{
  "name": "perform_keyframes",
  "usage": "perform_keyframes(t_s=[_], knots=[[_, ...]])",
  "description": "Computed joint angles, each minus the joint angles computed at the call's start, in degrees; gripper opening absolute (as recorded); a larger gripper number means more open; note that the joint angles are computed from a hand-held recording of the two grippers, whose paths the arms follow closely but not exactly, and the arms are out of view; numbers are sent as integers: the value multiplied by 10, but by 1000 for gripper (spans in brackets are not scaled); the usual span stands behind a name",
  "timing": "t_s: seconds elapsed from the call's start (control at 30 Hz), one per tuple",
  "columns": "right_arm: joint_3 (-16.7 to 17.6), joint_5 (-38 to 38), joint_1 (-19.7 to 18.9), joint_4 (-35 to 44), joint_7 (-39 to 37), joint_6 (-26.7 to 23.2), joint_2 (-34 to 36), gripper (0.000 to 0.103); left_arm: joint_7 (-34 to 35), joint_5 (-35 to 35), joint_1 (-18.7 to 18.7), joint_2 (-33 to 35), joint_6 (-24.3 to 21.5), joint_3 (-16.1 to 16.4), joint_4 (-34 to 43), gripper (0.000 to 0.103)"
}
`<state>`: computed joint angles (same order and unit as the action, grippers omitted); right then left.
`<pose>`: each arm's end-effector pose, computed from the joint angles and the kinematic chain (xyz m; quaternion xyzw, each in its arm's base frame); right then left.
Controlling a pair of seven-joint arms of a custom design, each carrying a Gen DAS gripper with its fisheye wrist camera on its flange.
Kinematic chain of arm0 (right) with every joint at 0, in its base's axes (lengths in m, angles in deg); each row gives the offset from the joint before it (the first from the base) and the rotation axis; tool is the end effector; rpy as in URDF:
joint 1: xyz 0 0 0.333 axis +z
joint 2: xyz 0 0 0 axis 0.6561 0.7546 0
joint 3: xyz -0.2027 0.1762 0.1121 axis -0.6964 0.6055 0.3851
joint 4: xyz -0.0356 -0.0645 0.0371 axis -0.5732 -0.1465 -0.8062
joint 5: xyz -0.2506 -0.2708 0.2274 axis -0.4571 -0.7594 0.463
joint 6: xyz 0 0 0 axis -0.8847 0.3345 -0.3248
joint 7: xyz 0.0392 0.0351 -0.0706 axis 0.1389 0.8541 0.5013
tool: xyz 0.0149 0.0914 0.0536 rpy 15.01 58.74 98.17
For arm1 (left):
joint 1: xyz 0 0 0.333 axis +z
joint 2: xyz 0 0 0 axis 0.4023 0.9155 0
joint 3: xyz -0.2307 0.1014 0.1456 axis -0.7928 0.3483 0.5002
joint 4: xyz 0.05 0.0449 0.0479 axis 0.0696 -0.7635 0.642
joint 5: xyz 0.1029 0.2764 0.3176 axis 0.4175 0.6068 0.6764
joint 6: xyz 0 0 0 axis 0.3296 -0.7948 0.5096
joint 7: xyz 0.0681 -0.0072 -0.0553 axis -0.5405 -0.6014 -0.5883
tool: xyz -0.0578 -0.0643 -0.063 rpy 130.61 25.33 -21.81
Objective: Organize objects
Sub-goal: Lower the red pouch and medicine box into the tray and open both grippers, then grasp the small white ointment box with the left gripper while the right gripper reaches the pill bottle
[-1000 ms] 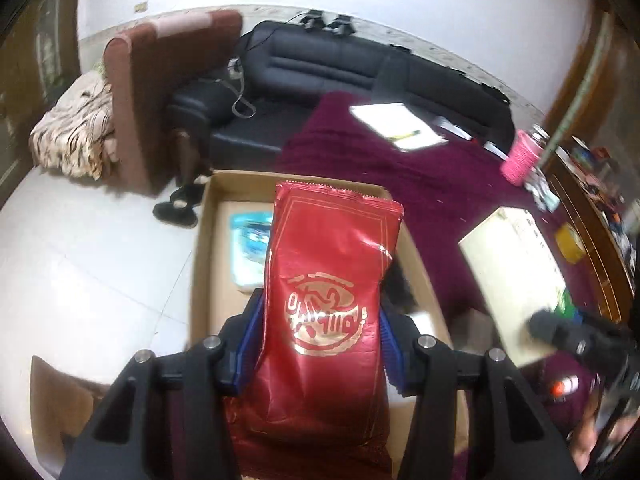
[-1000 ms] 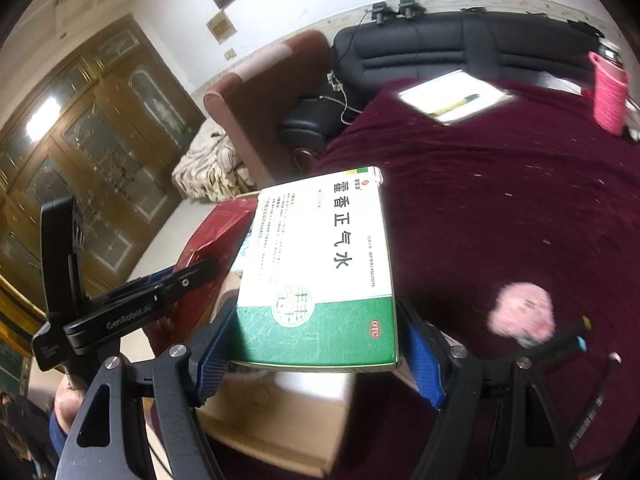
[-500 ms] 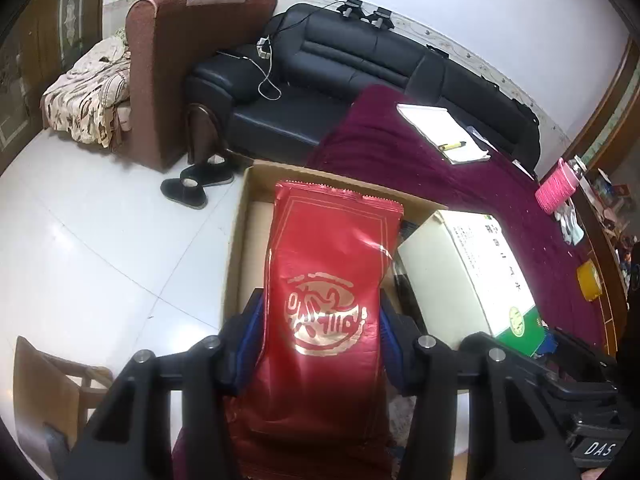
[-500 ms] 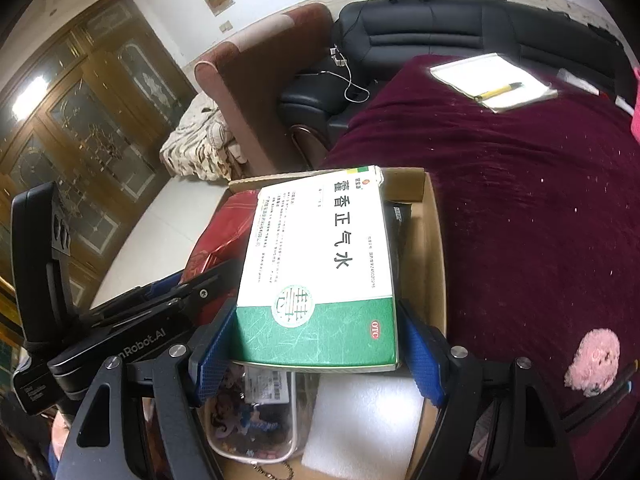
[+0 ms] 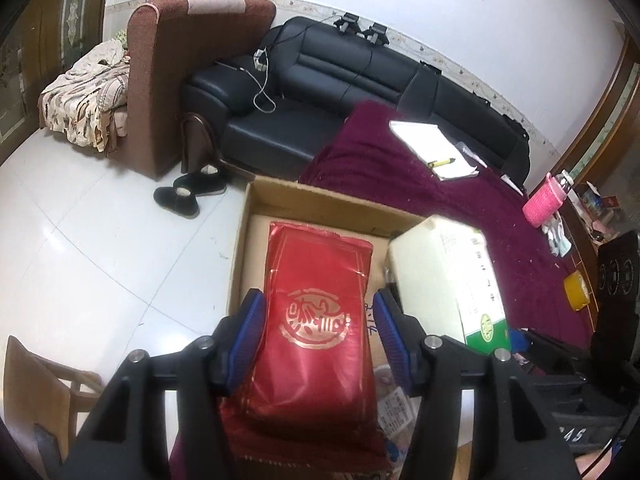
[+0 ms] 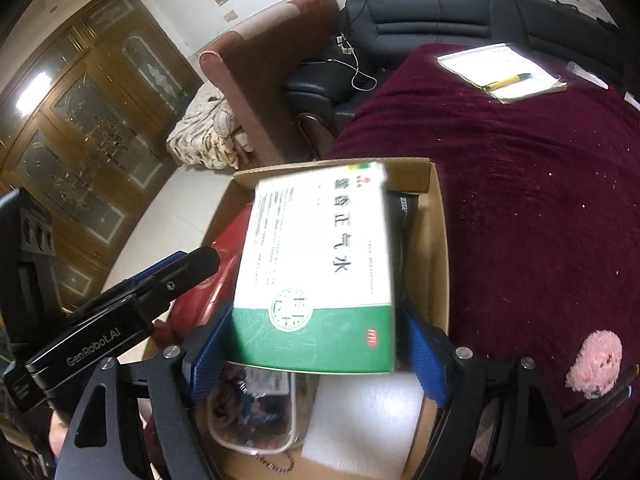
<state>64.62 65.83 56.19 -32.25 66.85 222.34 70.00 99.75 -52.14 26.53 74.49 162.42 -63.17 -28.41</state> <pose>0.6036 0.1875 0.4264 -0.6209 0.7051 -0.0677 0.3358 0.6804 -0.1212 0.4096 -0.5854 0.7263 -0.3522 0.0755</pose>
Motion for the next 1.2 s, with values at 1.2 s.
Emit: perform_keyframes(t_s=[1.2], knots=[[-12,655,0,-37,-434,-91,-45,86,155,-135,-46,-65,11,38,-82,69]])
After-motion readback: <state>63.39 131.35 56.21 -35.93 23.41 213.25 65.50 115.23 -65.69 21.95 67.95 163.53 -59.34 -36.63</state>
